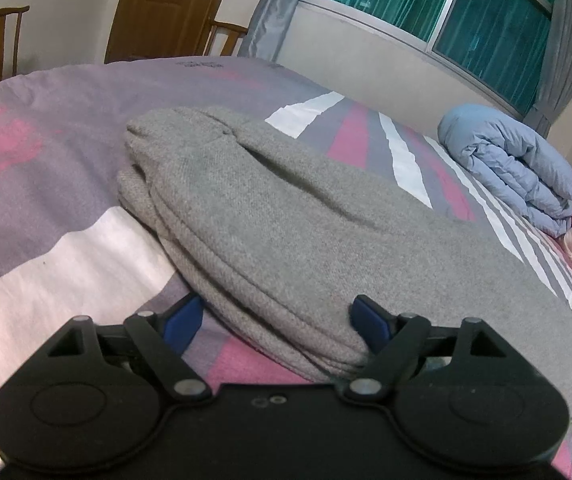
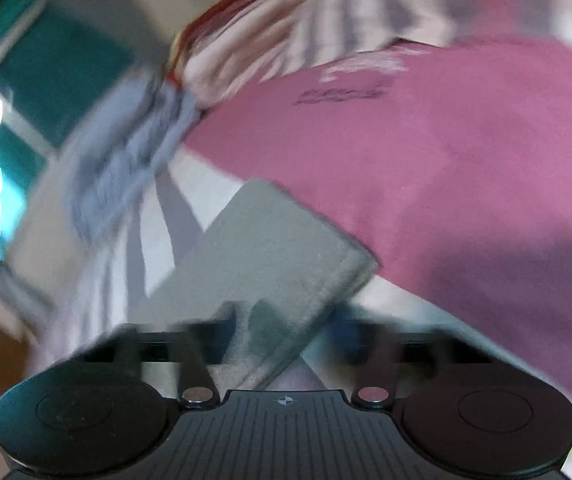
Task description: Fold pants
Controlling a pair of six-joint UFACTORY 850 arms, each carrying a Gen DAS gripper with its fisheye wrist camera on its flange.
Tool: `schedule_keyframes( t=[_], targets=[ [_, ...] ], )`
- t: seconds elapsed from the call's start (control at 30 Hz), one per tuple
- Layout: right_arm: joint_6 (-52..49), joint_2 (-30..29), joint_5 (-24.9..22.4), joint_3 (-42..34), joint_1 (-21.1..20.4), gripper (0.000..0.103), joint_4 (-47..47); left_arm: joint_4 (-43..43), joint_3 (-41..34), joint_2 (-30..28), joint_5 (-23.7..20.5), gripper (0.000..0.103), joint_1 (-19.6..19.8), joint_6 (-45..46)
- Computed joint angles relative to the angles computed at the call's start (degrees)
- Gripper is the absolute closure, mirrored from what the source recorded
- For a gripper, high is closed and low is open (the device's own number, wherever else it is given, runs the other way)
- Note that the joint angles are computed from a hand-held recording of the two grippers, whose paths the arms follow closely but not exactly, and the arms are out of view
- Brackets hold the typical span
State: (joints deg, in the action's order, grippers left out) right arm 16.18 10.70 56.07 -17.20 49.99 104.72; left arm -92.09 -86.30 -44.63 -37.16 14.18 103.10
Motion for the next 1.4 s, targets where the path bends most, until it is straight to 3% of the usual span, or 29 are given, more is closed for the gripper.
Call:
schedule_keyframes(
  t=[0.1,0.17,0.2,0.27,0.33,0.43,0.47,0.53,0.57,0.63,0.7,0.8,0.87,0.93,1.0,1.13,1.17,1.2,1.23,1.27,1.3,1.4],
  targets=[
    [-2.12,2.38,11.69,-0.49,4.06,0.095,0.19,-0.65,0.35,0.16,-0.03,0.026,-0.03,1.16],
    [-2.75,2.29,13.69,-0.84,4.4,0.095,1.26,-1.21,0.65,0.24,-0.14,0.023,-0.09,2.32],
    [-1.41,1.53,11.1,-0.23,2.95,0.095,1.47,-1.28,0.74,0.29,-0.07,0.022,-0.17,2.72],
    [8.18,-0.76,0.51,2.69,-1.68,0.095,-3.16,-0.77,0.5,0.21,0.2,0.023,-0.28,2.45],
    [14.52,0.21,-3.49,4.98,-2.57,0.094,-5.9,-0.05,0.16,0.1,-0.02,0.022,-0.2,1.55],
    [6.04,-2.81,5.13,0.55,2.9,0.076,6.95,1.62,-0.3,0.32,-0.27,0.024,0.05,-0.69],
    [1.27,-4.34,8.91,-1.77,4.49,0.065,12.95,1.96,-0.11,0.86,-0.24,0.032,0.18,-1.4],
    [-4.68,-6.18,14.28,-4.6,6.47,0.064,18.34,-1.36,1.24,2.58,-1.96,0.035,0.67,1.23],
    [-7.5,-5.79,14.7,-5.27,6.64,0.064,17.44,-4.0,1.98,3.52,-2.74,0.035,0.62,4.25],
    [-14.2,-5.16,12.15,-5.88,5.2,0.064,8.9,-7.07,2.08,4.93,-4.02,0.034,-0.24,8.09],
    [-23.77,-7.21,8.51,-8.63,1.94,0.064,2.1,-4.81,0.23,5.1,-3.29,0.024,-2.05,7.56],
    [-33.05,-12.58,-0.36,-13.77,-5.92,0.064,-6.92,-1.48,-2.88,3.67,2.13,0.02,-5.64,10.04],
    [-42.23,-16.51,-7.91,-17.66,-13.01,0.064,-4.39,6.79,-7.08,0.48,5.92,0.02,-7.29,3.24],
    [-43.94,-18.95,-11.48,-18.85,-17.77,0.064,-0.93,17.41,-10.5,-2.57,10.7,0.027,-8.41,-6.1],
    [-44.91,-19.03,-12.86,-19.31,-19.79,0.064,0.33,19.45,-11.89,-3.59,8.34,0.032,-7.04,-8.5],
    [-44.3,-17.32,-7.76,-19.29,-15.2,0.064,-2.52,8.89,-8.11,-1.23,4.22,0.046,-2.54,2.82],
    [-43.4,-17.42,-6.94,-19.42,-14.1,0.064,-2.97,9.44,-8.44,-1.23,3.0,0.053,-1.36,2.41],
    [-42.4,-17.68,-6.81,-19.77,-13.43,0.064,-3.69,10.52,-9.18,-1.42,1.65,0.052,-0.39,0.91],
    [-40.23,-17.43,-7.0,-19.6,-12.87,0.064,-5.0,10.72,-9.34,-1.27,2.19,0.046,0.22,0.01],
    [-37.96,-17.45,-6.9,-19.91,-12.16,0.064,-6.3,8.53,-8.68,-0.44,5.13,0.028,0.52,1.45],
    [-37.24,-16.82,-6.7,-20.15,-11.47,0.064,-7.03,4.54,-7.34,0.76,7.06,0.022,0.78,4.55],
    [-35.57,-18.53,-8.52,-24.14,-11.34,0.064,-11.99,2.54,-9.21,0.7,6.17,0.022,2.49,2.44]
  ],
)
